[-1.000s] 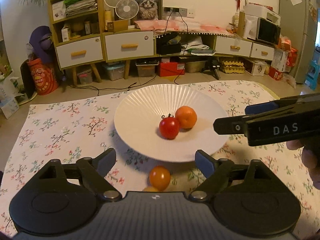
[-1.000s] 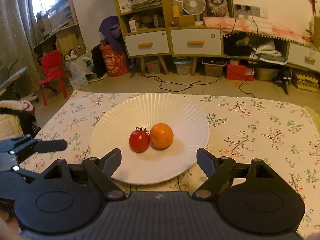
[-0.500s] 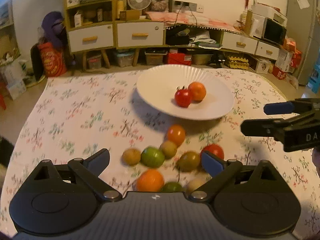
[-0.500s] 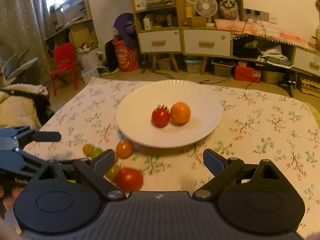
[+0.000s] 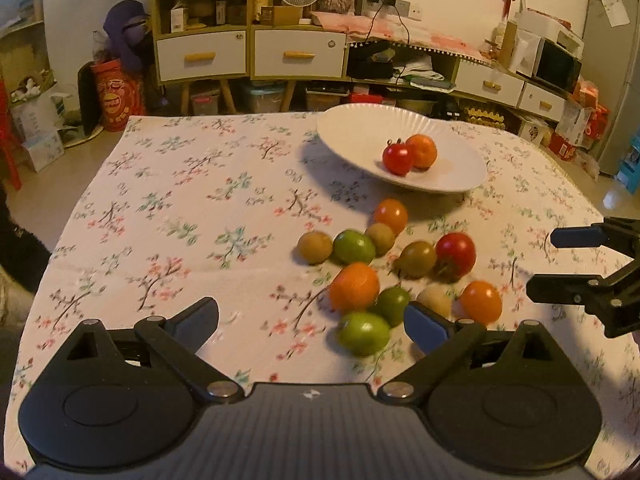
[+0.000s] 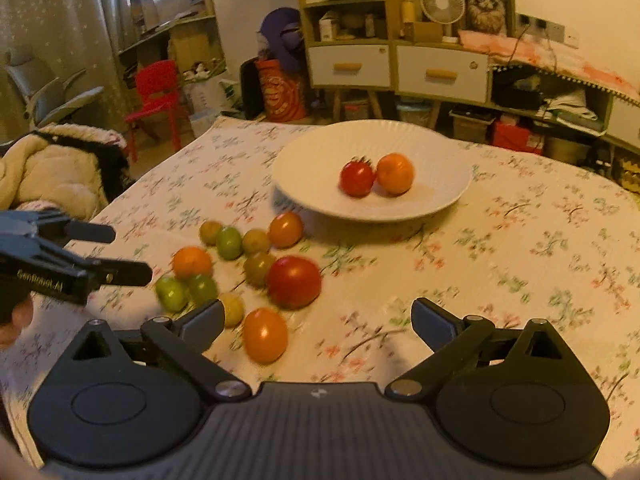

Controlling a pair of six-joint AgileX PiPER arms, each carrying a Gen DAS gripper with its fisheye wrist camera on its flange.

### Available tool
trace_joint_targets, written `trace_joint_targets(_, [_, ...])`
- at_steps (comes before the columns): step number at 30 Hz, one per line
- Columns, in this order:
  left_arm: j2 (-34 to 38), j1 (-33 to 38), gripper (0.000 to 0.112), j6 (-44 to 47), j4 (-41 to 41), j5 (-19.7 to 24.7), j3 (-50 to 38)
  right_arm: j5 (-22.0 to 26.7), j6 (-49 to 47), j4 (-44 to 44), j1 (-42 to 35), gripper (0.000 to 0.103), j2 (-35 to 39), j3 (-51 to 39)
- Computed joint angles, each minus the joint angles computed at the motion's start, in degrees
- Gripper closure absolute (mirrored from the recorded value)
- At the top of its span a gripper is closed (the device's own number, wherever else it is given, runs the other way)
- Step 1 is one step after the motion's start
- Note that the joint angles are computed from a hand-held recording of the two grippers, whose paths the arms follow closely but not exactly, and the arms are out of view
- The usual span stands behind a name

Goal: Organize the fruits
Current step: 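Lift both open grippers off the plate and move back over the fruit cluster, then grasp a green tomato with the left gripper while the right gripper grasps an orange tomato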

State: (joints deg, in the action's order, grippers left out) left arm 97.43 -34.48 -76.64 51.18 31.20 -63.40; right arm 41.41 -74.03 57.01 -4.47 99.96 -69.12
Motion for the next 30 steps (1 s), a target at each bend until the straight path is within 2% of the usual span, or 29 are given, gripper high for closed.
trace_joint_targets(5, [-1.4, -0.7, 0.017, -3.1, 3.0, -0.9, 4.0, -1.0, -11.8, 6.5, -0.4, 0.001, -2.4, 5.7])
trace_joint_targets(14, [2.3, -1.1, 0.016, -1.6, 0.0, -1.1, 4.1, -3.7, -12.5, 2.8, 2.4, 0.001, -2.7, 9.0])
trace_joint_targets(17, [2.9, -2.7, 0.015, -7.0, 5.9, -0.2, 4.9, -6.0, -11.1, 1.5, 3.2, 0.001, -2.4, 9.6])
trace_joint_targets(27, [5.2, -2.4, 0.015, -0.2, -4.5, 5.2, -1.4, -10.4, -12.3, 1.7, 5.3, 0.000, -2.1, 11.0])
trace_joint_targets(30, [5.5, -2.4, 0.015, 0.3, -5.6, 6.0, -2.2, -10.5, -12.7, 2.6, 5.5, 0.000, -1.7, 10.8])
